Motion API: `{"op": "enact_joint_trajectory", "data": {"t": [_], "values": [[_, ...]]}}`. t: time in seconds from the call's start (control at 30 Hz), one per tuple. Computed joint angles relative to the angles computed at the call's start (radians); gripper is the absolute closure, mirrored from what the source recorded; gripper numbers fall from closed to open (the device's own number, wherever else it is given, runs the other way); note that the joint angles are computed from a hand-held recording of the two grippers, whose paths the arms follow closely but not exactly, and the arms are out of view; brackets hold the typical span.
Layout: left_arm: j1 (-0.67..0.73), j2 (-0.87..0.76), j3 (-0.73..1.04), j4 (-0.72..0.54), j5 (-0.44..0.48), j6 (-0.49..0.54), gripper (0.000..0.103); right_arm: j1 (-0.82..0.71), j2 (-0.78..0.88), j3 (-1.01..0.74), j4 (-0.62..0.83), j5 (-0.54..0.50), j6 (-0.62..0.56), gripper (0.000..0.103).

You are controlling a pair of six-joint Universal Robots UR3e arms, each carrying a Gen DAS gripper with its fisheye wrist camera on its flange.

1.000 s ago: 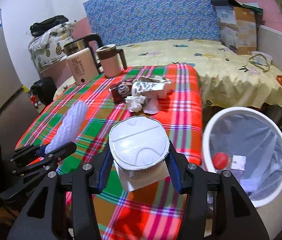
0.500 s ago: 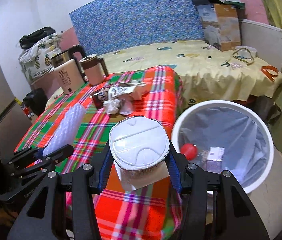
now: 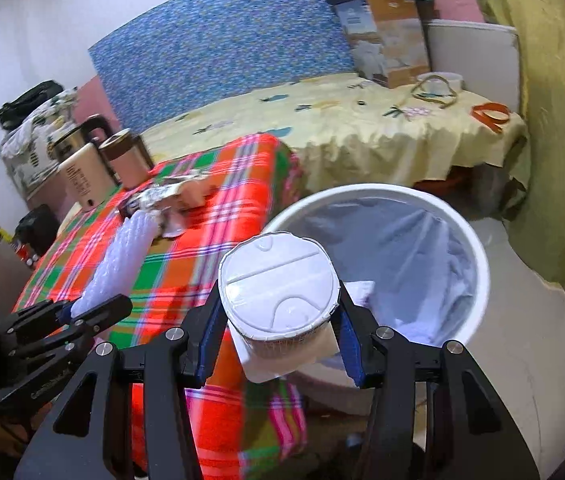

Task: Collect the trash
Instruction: 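Carry the foam net and paper cup over the bin with both grippers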

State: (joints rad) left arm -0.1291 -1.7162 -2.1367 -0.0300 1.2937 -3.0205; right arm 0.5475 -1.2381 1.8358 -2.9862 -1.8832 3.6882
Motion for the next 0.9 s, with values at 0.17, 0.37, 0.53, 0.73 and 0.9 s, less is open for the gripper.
{"op": "enact_joint_trajectory", "data": {"t": [0.17,0.37,0.53,0.73,0.9], "values": [[-0.053,-0.075,0.091,-0.022,-0.012,-0.006,0.078,-0.034,-0.031,0.056,-0.013,-0.008,0.013,0.051],[-0.103,-0.163,0.202,-0.072,-0.031,-0.016,0.078,-0.07,-0.048,0.101,-0.015,-0.001,0.026,0.051],[-0.138,-0.224,0.28,-0.115,-0.057,-0.009,0.078,-0.098,-0.068,0.143,-0.015,0.012,0.031,0.051],[-0.167,-0.308,0.386,-0.176,-0.072,-0.011,0.078,-0.121,-0.086,0.176,-0.016,0.024,0.036,0.051],[-0.185,-0.365,0.462,-0.218,-0.072,-0.021,0.078,-0.131,-0.091,0.181,-0.013,0.028,0.033,0.051]]}}
